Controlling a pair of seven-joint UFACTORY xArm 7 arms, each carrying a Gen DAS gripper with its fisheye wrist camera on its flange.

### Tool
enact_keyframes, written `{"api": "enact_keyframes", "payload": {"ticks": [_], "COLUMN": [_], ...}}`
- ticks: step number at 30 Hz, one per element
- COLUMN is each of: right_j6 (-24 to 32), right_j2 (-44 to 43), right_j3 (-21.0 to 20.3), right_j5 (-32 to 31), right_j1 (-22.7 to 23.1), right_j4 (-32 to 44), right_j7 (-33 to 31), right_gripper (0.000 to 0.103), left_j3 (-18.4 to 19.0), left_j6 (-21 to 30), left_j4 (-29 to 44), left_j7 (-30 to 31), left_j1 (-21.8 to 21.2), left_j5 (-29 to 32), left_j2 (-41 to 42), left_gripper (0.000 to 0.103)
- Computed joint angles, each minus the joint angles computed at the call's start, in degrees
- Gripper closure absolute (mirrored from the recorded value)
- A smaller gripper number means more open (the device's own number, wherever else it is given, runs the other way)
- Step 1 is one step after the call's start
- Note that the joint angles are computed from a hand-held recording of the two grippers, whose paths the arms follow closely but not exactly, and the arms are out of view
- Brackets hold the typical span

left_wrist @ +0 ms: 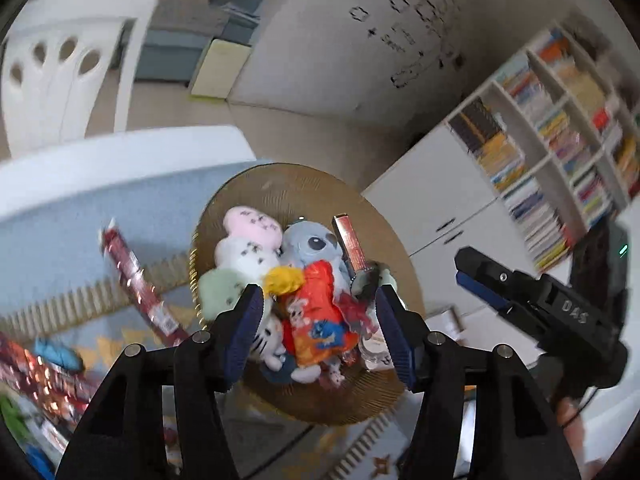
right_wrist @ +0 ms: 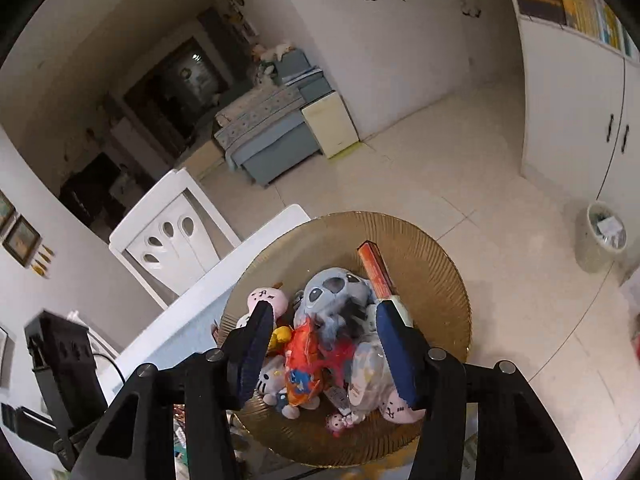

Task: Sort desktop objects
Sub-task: 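Carry both figurines over the woven basket and open both tools, then move both tools back over the toy heap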

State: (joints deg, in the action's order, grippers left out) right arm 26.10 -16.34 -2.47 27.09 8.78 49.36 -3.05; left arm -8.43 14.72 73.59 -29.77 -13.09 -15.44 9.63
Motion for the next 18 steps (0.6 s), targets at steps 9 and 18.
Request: {"api": "enact_keyframes", "payload": {"ticks": [9,18], "right_j6": [5.8,11.6], "right_j2": [-4.3,-8.6], "right_j3": [0.1,3.2], "right_j5": [1.3,3.4], "right_j1": [1.9,8.5], "right_j4": [-3.3,-11.6], "right_j7": [-2.5,-3.3], "right_gripper": [0.051,0.05], "left_j3": [0.2,-7.1], "left_j6": [-2.2,8.4], "left_j4": [-19.7,-46.1], "left_j7": [-15.9,-41.2], "left_j1": [0.8,7.1], "left_j5": [7.4,13.1], "left_j2": [-18.6,-51.5], "left_gripper": [0.045,0.044]}}
